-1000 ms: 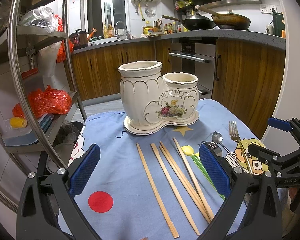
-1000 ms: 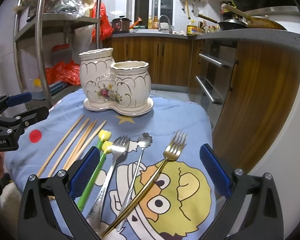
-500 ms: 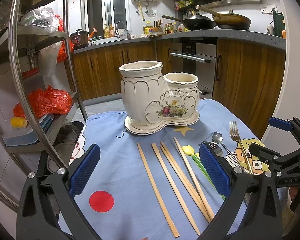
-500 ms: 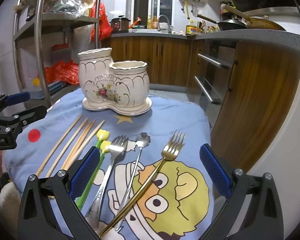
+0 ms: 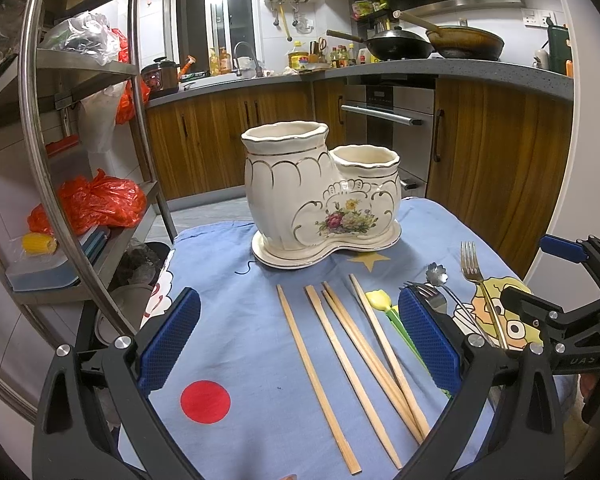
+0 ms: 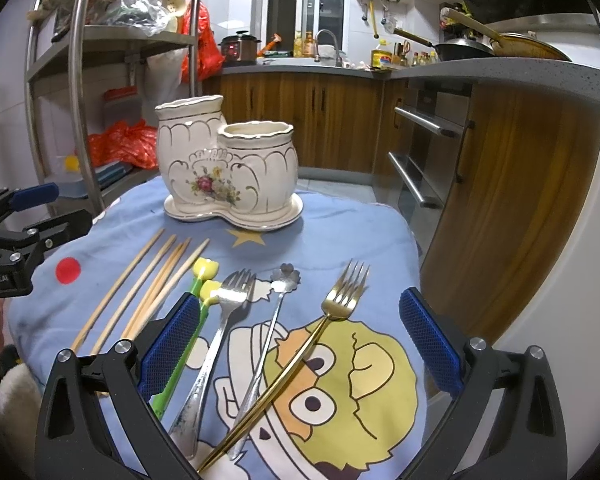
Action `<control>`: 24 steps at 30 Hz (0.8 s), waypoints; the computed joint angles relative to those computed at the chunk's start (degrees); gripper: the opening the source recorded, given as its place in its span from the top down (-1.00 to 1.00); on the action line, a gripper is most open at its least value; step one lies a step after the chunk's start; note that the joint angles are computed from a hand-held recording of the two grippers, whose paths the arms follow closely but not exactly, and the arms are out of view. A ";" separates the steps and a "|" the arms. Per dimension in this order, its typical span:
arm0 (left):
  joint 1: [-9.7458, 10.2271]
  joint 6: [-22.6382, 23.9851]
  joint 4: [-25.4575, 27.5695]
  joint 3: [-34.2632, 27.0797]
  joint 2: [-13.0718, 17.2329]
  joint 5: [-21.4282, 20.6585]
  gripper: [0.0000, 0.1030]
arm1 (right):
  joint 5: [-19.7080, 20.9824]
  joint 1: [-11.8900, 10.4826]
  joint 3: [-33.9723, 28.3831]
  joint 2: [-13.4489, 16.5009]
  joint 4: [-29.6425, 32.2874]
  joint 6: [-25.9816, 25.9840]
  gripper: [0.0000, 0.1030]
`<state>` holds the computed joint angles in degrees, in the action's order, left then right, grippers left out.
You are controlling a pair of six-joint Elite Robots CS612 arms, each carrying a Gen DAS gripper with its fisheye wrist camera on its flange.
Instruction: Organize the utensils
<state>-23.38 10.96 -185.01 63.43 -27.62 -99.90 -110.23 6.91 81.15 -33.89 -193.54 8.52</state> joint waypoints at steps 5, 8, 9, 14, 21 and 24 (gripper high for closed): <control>0.00 0.01 0.13 -0.04 0.02 0.07 -0.90 | -0.02 0.05 -0.07 0.01 0.18 0.10 -0.93; 0.18 -0.01 0.45 -0.24 0.14 0.03 -0.90 | 0.25 -0.13 0.18 -0.09 0.34 0.28 -0.93; 0.22 0.04 0.56 -0.25 0.16 0.05 -0.90 | 0.33 -0.20 0.22 -0.10 0.46 0.39 -0.93; 0.32 1.16 0.13 -0.87 0.79 0.41 -0.90 | 0.15 -0.41 0.43 -0.21 1.77 1.35 -0.93; 0.98 -0.29 4.96 -3.87 1.89 2.31 -0.90 | -1.77 -1.21 0.32 -0.86 5.36 2.62 -0.92; 1.49 -0.88 9.27 -5.66 2.49 1.69 -0.90 | -1.15 -1.74 -0.30 -1.27 9.93 3.21 -0.92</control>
